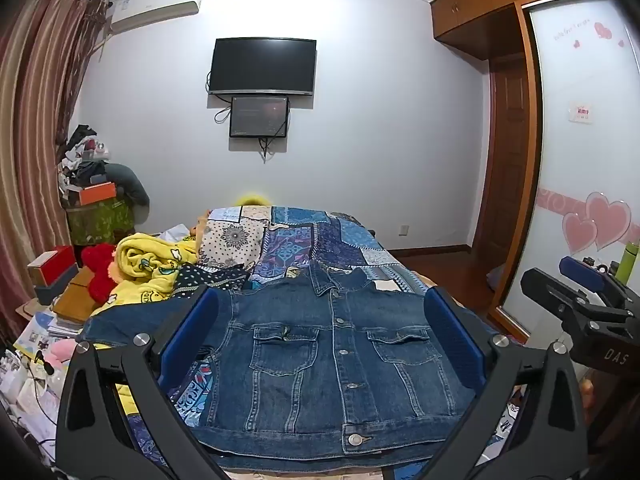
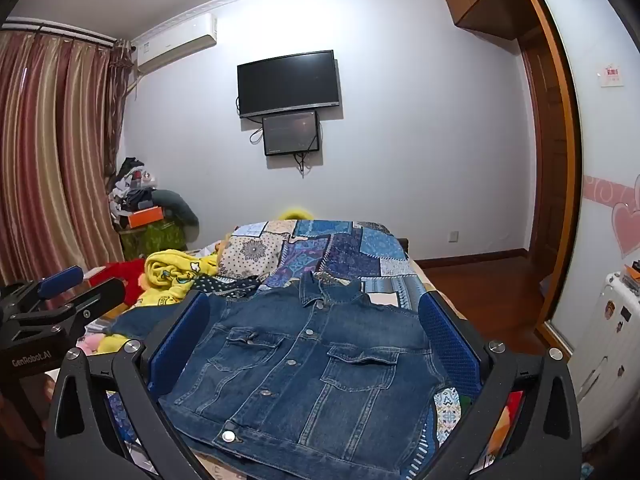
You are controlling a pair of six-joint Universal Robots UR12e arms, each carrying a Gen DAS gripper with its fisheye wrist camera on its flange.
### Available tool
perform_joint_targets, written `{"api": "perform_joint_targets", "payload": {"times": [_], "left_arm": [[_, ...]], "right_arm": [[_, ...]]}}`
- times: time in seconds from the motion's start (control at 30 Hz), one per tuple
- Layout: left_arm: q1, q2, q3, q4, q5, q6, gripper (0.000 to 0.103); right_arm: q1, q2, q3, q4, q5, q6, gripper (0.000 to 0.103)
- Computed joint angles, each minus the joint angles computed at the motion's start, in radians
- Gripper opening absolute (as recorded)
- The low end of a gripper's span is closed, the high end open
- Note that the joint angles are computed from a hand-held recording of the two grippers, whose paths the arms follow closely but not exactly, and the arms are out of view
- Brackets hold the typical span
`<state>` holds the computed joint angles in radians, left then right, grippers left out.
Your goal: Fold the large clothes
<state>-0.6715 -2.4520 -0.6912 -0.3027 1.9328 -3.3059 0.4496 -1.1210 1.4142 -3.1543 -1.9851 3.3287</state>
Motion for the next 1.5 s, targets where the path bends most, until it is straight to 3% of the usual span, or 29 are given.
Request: {"api": "perform_joint_targets", "payload": {"times": [1.5], "left_arm": [[0.002, 0.013, -0.018, 0.006, -0.020, -0.003, 0.103]], "right_arm": [[0.004, 0.003, -0.004, 0.012, -0.004, -0.001, 0.103]]}}
